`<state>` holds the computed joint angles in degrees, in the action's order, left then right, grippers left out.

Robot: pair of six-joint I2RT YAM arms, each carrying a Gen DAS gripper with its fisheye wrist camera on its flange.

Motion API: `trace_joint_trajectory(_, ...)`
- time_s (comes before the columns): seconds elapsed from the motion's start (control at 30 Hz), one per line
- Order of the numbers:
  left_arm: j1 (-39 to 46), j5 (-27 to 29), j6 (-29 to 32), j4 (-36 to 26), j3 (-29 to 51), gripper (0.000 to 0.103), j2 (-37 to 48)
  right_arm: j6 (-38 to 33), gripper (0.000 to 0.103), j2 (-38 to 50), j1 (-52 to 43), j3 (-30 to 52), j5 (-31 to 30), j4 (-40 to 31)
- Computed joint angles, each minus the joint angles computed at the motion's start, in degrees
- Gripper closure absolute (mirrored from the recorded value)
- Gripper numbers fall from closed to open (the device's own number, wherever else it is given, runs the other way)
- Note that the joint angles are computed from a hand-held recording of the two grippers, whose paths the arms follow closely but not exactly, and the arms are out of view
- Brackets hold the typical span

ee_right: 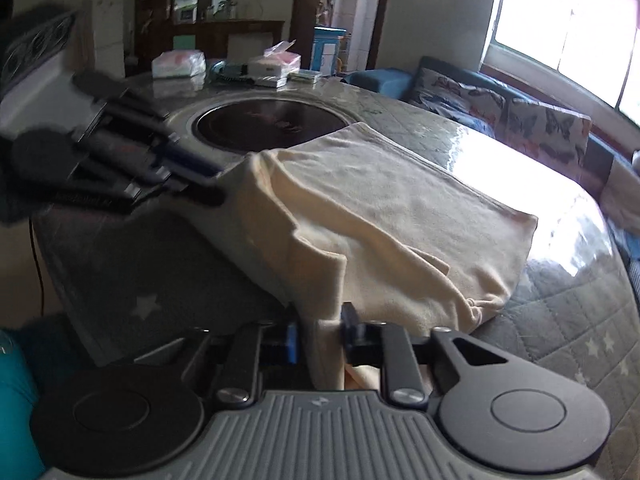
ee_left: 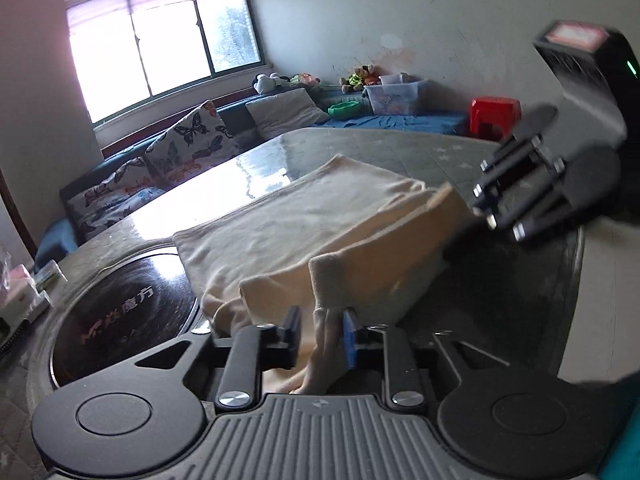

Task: Fold clothes
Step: 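Grasp the shirt side with the left gripper and fold it over the body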

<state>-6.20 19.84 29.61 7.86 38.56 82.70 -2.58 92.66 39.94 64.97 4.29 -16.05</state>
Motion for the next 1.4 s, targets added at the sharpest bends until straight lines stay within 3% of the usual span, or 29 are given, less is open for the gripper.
trace_joint_trajectory(0.03, 0.17, -0.31, 0.93, 0.38, -0.98, 0.066, -0.63, 0.92, 0.089, 0.09, -0.49, 0.55, -0.84, -0.19)
trace_joint_trajectory(0.23, 0.12, -3.17, 7.32, 5.47, -6.40, 0.068, -2.01, 3.05, 0.091, 0.56, -1.27, 1.98, -0.89, 0.25)
trace_joint_trajectory(0.3, -0.37, -5.08, 8.63, 7.84, -7.73, 0.086, -1.75, 3.69, 0.092, 0.43, -0.96, 1.63, -0.16, 0.80)
trace_joint_trajectory(0.4, 0.36, -3.67, 6.29, 8.09, -8.04, 0.093, -3.17, 3.85, 0.093, -1.12, 0.51, -0.59, 1.96, 2.71)
trace_joint_trajectory(0.6, 3.30, 2.11, 6.27, 0.24, -8.32, 0.094, -12.35, 4.08, 0.094, -7.41, 2.99, -4.32, 5.16, 3.57)
trace_joint_trajectory(0.77, 7.90, 8.53, 8.21, -12.94, -8.12, 0.094, -22.70, 2.22, 0.094, -15.14, 6.92, -5.04, 5.89, -3.40)
trace_joint_trajectory(0.87, 9.67, 9.37, 7.12, -15.94, -6.67, 0.094, -22.50, 4.17, 0.094, -16.95, 7.72, -4.05, 3.45, -7.51)
trace_joint_trajectory(1.07, 6.50, 3.83, -0.33, -7.23, -0.96, 0.094, -12.55, 3.68, 0.095, -13.61, 4.55, 0.21, 0.87, -7.97)
trace_joint_trajectory(1.2, 2.88, -0.94, -5.09, -0.90, 7.12, 0.094, -2.44, 1.36, 0.095, -7.06, -0.44, 8.20, -0.65, -8.44)
trace_joint_trajectory(1.4, -1.73, -9.64, -11.01, -1.14, 25.03, 0.094, 17.46, -0.91, 0.095, 8.64, -8.35, 25.30, -3.26, -11.16)
